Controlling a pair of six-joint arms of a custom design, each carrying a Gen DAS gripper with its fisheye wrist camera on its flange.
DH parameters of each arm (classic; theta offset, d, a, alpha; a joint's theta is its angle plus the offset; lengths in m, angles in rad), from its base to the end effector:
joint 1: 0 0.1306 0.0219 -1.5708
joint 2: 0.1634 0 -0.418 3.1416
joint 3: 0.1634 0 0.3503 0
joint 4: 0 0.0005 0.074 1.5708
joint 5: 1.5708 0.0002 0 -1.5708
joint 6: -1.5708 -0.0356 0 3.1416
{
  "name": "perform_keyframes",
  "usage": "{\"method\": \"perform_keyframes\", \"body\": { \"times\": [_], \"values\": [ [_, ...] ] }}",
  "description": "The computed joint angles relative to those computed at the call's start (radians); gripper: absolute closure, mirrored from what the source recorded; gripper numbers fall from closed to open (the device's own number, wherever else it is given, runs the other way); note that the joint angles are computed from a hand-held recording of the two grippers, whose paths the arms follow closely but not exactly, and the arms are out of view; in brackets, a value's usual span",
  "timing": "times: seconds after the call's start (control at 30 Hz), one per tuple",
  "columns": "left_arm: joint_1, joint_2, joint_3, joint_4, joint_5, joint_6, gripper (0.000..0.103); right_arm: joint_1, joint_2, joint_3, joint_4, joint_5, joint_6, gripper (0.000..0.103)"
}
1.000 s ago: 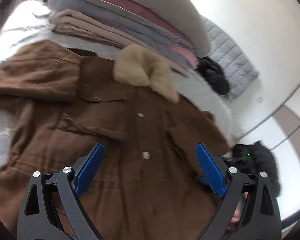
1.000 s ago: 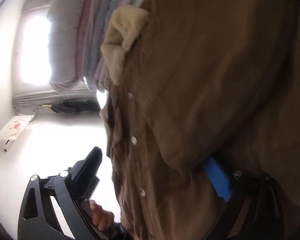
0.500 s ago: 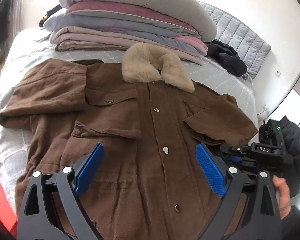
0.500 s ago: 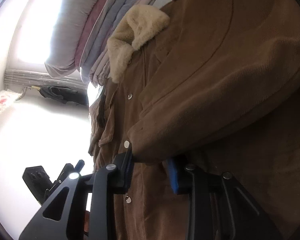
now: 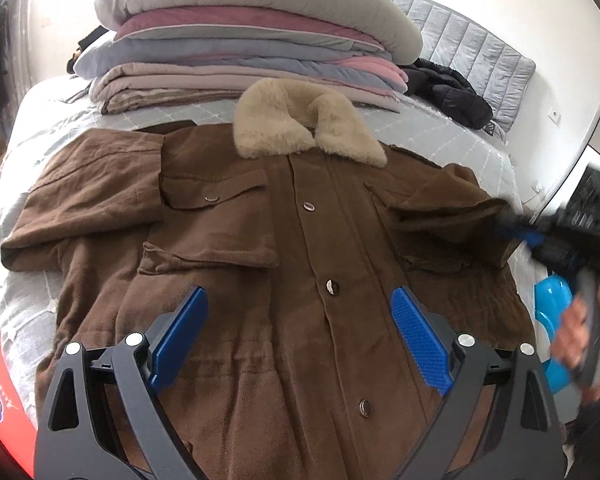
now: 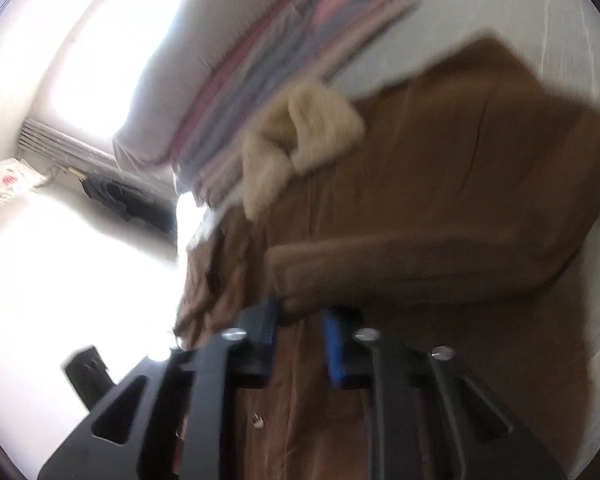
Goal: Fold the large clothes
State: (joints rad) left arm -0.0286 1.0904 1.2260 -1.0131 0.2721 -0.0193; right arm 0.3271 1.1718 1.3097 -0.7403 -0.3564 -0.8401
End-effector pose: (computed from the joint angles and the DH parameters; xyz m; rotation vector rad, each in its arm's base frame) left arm 0.3073 -0.0189 0.4917 0.1784 2.4265 -0.3368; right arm 0.3368 0.1268 0.5242 0.3755 2.2968 1.0197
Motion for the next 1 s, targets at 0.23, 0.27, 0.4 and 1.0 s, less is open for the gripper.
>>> {"method": "perform_keyframes", "body": {
  "times": [0.23, 0.27, 0.4, 1.0],
  "values": [
    [-0.004, 0.025, -0.004, -0.014, 0.006, 0.011, 0.014, -0.19, -0.026, 0.123, -0.081, -0.025, 0.093, 0.089],
    [-0.007, 0.029, -0.005, -0.015, 0.004, 0.011, 0.014, -0.219, -0.024, 0.142, -0.094, -0.042, 0.107, 0.089],
    [-0.014, 0.041, -0.007, -0.015, -0.007, 0.015, 0.014, -0.221, 0.029, 0.23, -0.264, -0.149, 0.214, 0.076],
    [0.035, 0.056, 0.015, -0.057, 0.089, 0.037, 0.014, -0.024, -0.01, -0.338, 0.385, -0.281, -0.499, 0.015]
  ]
}}
